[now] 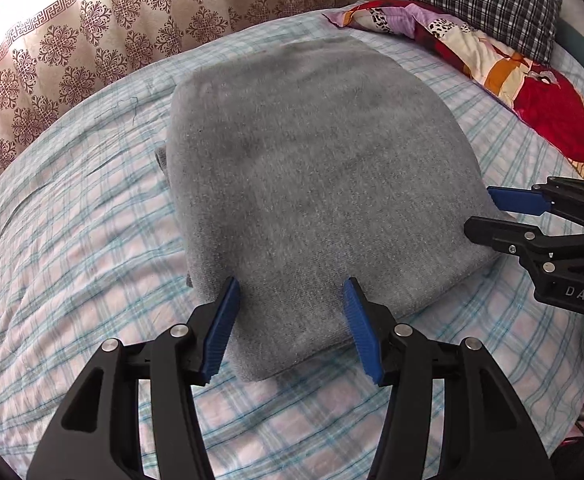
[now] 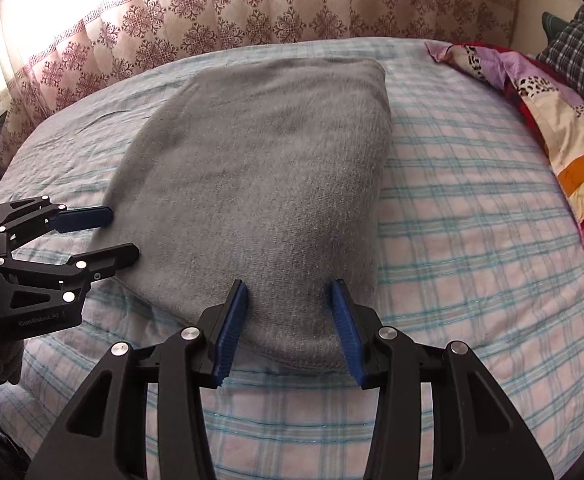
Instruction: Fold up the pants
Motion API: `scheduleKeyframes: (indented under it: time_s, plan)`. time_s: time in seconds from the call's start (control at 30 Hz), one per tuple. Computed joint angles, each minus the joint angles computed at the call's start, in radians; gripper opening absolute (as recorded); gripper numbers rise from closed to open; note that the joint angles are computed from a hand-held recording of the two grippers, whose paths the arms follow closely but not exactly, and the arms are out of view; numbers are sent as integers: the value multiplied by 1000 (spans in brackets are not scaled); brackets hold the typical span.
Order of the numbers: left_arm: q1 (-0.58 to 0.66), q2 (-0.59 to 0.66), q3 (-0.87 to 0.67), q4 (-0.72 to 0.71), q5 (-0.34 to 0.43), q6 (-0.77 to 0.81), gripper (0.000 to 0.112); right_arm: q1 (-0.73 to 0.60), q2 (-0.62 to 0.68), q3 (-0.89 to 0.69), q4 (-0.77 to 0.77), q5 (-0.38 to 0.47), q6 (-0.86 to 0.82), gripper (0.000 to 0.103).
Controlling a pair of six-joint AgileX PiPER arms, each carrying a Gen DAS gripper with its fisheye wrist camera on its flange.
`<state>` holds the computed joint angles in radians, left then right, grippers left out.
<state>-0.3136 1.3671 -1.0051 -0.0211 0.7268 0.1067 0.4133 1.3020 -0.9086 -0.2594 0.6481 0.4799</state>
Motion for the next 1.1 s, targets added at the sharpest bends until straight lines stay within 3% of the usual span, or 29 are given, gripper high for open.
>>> scheduleKeyframes:
  time_s: [0.27, 0.4, 0.57, 0.63, 0.7, 0.83, 1.0, 1.1]
  plan:
    - [-34, -9, -1, 69, 10, -85, 57, -2, -10, -5, 10, 11, 11, 46]
    - [-56, -36, 1, 109, 13, -126, 76, 29, -46, -22, -48, 49, 85, 48]
    - [-87, -67, -10, 174, 25, -182, 89, 82, -109, -36, -160, 101, 234, 66]
    - [-94, -79, -19, 197, 29, -209, 96, 108, -121, -44, -225, 118, 301, 83]
    - [-111, -86, -30, 244, 34, -254, 100, 143, -128, -45, -307, 135, 375, 91]
    - [-146, -79, -56, 348, 67, -363, 100, 217, -122, -48, -453, 199, 494, 93]
    - [-166, -15, -109, 432, 153, -461, 100, 205, -123, -37, -444, 197, 489, 93]
    - [-142, -6, -121, 386, 148, -425, 100, 221, -112, -32, -474, 205, 508, 93]
